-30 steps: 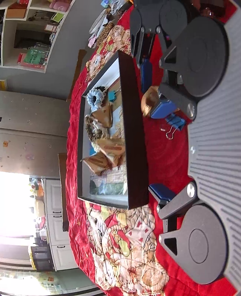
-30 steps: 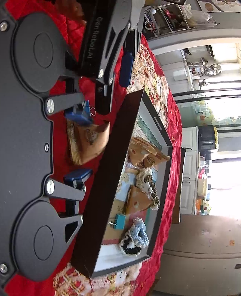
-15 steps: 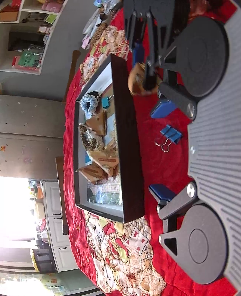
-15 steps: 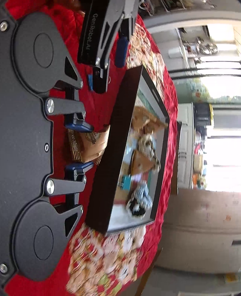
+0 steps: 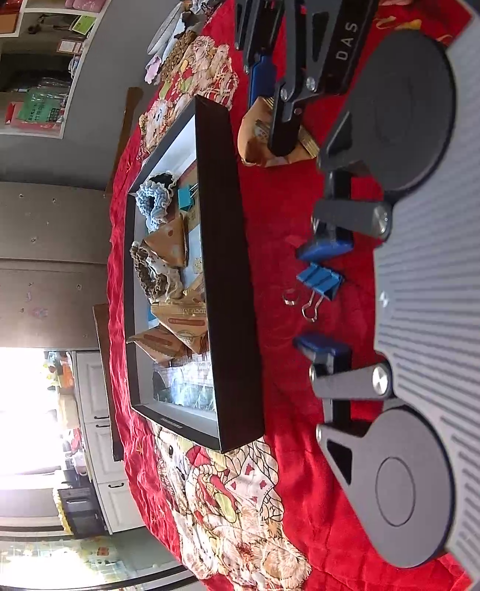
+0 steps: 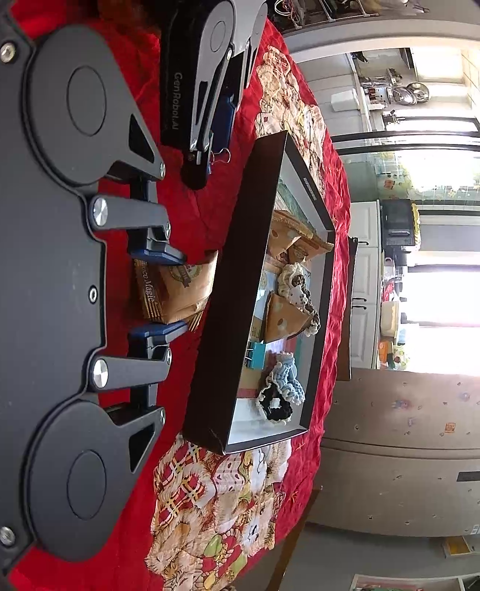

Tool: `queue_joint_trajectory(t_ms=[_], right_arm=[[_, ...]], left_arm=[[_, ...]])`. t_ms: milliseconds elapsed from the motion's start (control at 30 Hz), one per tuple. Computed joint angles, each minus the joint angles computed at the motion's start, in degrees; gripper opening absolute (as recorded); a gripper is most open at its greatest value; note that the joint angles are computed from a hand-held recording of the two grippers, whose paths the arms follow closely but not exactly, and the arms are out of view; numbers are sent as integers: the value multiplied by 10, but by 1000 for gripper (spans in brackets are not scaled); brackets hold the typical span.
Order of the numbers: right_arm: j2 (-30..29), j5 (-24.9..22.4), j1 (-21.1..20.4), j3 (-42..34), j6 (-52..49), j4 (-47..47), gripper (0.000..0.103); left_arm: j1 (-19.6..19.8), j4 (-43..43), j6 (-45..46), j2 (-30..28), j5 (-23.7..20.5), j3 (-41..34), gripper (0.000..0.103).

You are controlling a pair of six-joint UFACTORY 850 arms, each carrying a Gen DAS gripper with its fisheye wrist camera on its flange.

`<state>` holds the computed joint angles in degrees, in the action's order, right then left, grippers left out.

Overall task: Organize objects
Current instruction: 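Lift and carry the held blue clip and brown packet over the black box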

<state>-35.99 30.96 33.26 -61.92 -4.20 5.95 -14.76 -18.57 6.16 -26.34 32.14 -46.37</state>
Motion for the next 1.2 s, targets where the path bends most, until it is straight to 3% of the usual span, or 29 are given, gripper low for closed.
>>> queue_joint_trajectory(t_ms=[33,733,1200], right_arm=[[0,0,0,0,0,1,31],[13,11,1,13,18,-16,26],[30,21,3,5,-3,-4,26]], left_arm=[[0,3,-3,1,-1,1,38],[16,59,-32,48,3,33,38],[27,84,-41,61,0,15,38]])
